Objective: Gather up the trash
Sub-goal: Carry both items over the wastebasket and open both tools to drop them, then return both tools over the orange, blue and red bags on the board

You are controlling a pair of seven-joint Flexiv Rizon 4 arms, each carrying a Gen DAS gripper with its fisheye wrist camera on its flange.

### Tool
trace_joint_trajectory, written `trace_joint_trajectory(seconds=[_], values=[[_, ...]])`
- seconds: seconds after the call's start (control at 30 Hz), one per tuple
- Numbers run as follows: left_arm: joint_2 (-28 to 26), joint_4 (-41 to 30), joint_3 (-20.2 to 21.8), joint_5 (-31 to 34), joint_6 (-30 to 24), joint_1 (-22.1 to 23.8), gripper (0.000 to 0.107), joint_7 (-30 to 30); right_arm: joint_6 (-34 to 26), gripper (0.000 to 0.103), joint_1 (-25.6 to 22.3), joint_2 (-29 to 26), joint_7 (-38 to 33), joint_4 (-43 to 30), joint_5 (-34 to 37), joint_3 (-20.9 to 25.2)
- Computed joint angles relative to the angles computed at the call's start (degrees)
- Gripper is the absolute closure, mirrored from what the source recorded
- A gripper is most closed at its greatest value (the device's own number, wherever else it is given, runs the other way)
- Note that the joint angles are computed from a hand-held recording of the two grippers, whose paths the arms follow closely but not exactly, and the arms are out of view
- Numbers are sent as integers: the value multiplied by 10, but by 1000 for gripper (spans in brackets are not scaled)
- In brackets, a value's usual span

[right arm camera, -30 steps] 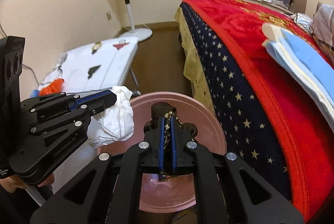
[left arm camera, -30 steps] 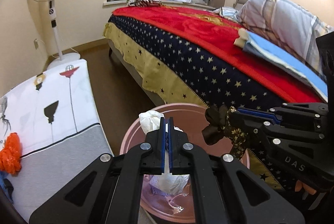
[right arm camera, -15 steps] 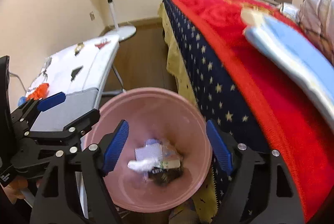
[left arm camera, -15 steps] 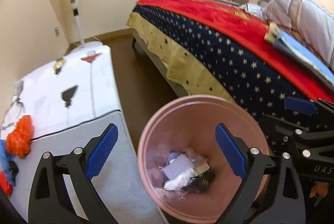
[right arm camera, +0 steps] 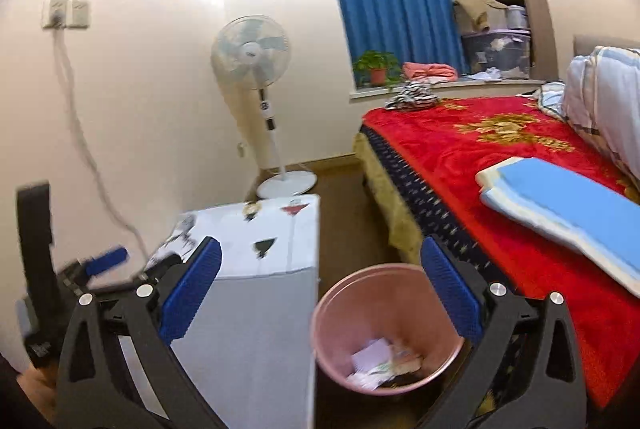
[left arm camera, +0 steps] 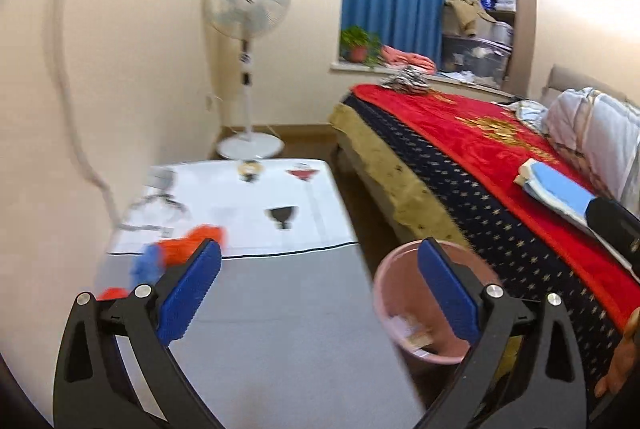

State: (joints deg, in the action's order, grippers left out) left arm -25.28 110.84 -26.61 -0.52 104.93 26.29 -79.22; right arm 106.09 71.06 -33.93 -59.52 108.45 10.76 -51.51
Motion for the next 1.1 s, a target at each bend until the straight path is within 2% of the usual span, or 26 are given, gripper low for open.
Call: trace_joint_trajectory(seconds=[0.07,0.2,0.3,0.4,0.57,0.8,0.9,1.03,1.1], values=[[32,38,21,3,16,4,11,-9,2,5,10,6,-12,7,-9,10],[74,89,3,18,14,59,11,-38,11,5,10,7,-29,4,-16,38],[87,99,47,12,10,37,11,-47,24,5,26,-25,-45,-13,3,22],[96,113,36,10,11,66,11,-59,10,5,30,-38,-47,-31,10,20],[91,105,74,16,19,54,11,-65,4,5,-9,-32,-37,-59,-3,79],[60,74,97,12,12,39,11,-58,-25,5,-63,-40,-8,-102,-55,146],[47,62,98,5,11,40,11,-51,-34,5,-76,-46,7,-116,-78,161],[39,59,45,8,7,95,11,-58,-42,5,-78,-60,24,-130,-103,162],[34,52,57,1,5,85,11,-56,-43,5,-78,-66,29,-135,-115,159]])
